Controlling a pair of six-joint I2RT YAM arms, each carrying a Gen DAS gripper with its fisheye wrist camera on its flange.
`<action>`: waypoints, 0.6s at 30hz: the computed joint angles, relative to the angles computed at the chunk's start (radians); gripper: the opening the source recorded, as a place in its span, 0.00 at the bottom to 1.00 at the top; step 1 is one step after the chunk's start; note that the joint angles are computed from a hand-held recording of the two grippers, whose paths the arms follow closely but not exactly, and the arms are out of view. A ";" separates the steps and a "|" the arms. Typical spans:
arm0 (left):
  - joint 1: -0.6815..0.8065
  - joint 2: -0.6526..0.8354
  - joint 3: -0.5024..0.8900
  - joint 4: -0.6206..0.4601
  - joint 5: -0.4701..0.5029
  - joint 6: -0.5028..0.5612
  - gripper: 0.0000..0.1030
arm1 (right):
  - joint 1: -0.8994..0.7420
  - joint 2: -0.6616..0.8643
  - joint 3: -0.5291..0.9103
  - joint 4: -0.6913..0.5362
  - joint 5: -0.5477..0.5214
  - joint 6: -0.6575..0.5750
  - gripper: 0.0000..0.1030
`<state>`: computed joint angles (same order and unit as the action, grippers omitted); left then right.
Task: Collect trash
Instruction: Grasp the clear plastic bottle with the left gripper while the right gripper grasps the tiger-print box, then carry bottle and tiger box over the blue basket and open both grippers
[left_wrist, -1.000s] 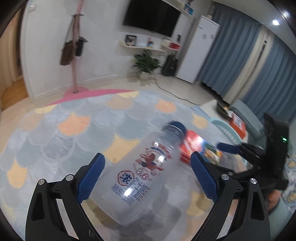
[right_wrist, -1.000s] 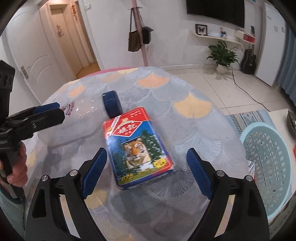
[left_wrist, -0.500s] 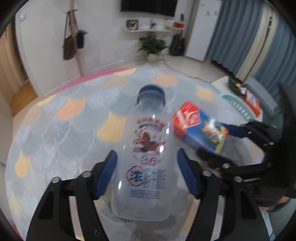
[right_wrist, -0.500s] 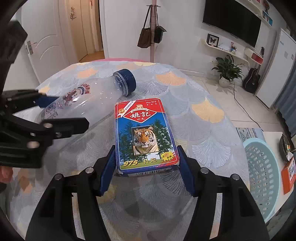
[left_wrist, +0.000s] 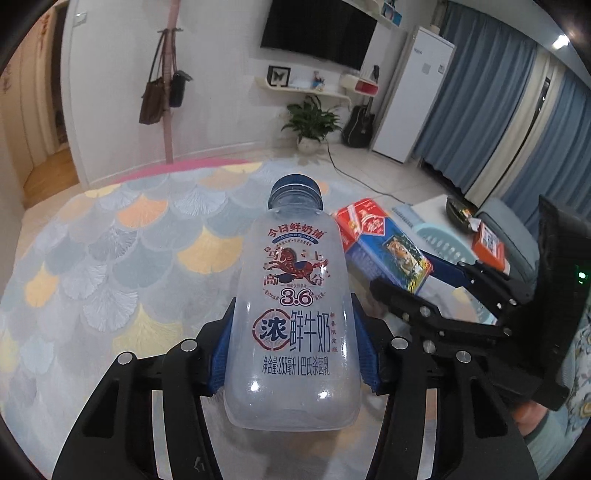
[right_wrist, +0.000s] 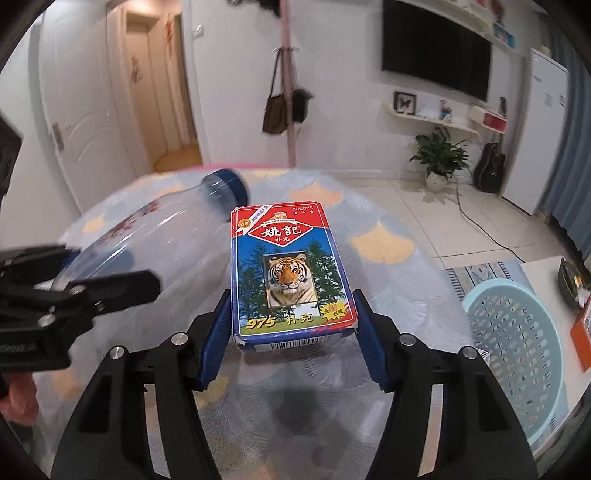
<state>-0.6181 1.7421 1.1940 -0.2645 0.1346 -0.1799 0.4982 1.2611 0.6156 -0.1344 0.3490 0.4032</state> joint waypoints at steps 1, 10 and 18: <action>-0.009 -0.026 -0.014 0.002 -0.008 -0.008 0.51 | 0.009 -0.029 -0.018 0.007 0.037 0.023 0.57; -0.149 -0.156 -0.024 -0.005 -0.074 -0.028 0.52 | -0.048 -0.369 -0.125 -0.170 0.142 0.143 0.57; -0.305 -0.056 0.136 0.013 -0.084 -0.023 0.52 | -0.416 -0.784 -0.120 -0.528 0.111 -0.012 0.57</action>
